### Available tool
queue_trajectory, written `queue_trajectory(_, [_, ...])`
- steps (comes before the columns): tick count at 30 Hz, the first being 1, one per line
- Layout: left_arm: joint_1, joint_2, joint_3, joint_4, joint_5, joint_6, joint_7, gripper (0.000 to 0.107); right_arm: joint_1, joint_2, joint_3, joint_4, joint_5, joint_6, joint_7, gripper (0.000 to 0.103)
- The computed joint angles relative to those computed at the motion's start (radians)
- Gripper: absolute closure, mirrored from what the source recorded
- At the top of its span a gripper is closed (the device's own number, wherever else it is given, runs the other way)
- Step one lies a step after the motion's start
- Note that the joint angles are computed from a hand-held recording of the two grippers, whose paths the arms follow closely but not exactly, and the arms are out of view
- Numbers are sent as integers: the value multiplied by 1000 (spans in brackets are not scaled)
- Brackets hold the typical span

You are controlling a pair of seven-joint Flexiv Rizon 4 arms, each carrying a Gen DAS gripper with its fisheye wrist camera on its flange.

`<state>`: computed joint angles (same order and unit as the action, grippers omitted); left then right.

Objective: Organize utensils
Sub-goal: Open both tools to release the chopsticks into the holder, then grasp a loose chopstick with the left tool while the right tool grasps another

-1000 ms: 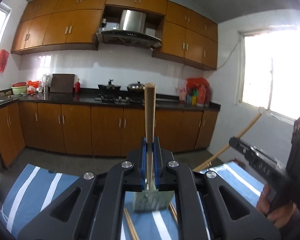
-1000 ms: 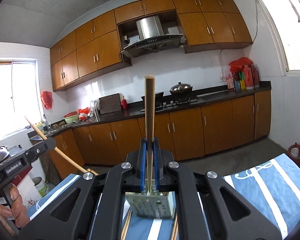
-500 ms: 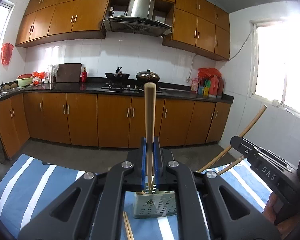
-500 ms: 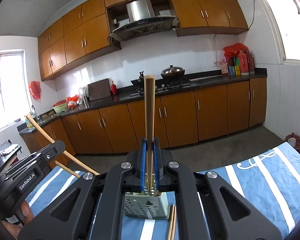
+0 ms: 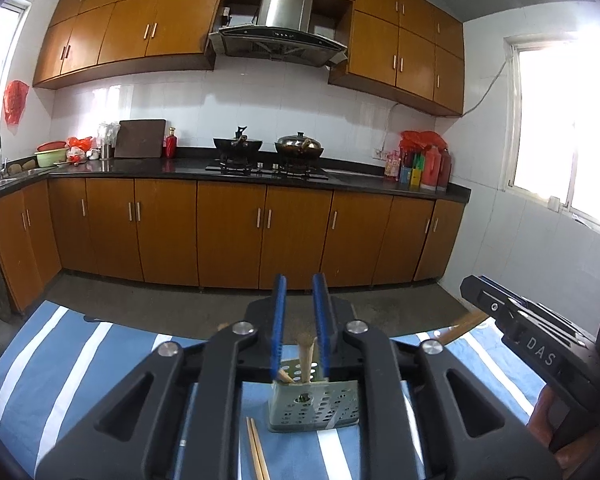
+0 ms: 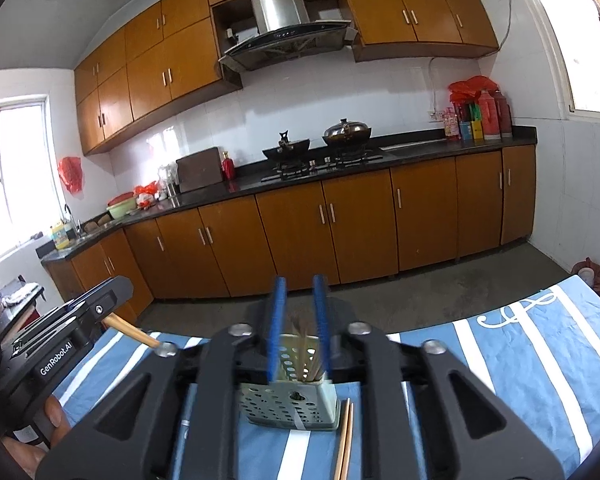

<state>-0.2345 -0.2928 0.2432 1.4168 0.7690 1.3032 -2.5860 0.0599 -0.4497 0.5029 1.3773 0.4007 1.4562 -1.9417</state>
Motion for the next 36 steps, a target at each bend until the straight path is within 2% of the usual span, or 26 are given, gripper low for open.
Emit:
queue_trajectory(8, [-25,104,6,70,131,-20,-130,82,-81,49,64,53,66,55,-81,79])
queue_trajectory(12, [-14,184,-22,163,192,-58,-171,78,-96,76,32,114,78,45,-72,79])
queue_trajectory(14, [5,215,-39,226,187,-64,-168,77,-73,88,-28,161,55,20,-31,79])
queue_trajectory(19, [86,232,-85,383,51,-43,-51,76,-17,82,-135,244,-10,-117,59,79])
queue_trajectory(25, [161,191,-139,508,-147,-4,95,76,24,61,-166,285,-27,-272,99,79])
queue_trajectory(30, [160,166,-143,574,-257,38,164,76,57,56,-177,304,-27,-307,93,79])
queue_trajectory(36, [137,141,-131,578,-312,53,203,76,91,48,-202,310,-62,-307,107,81])
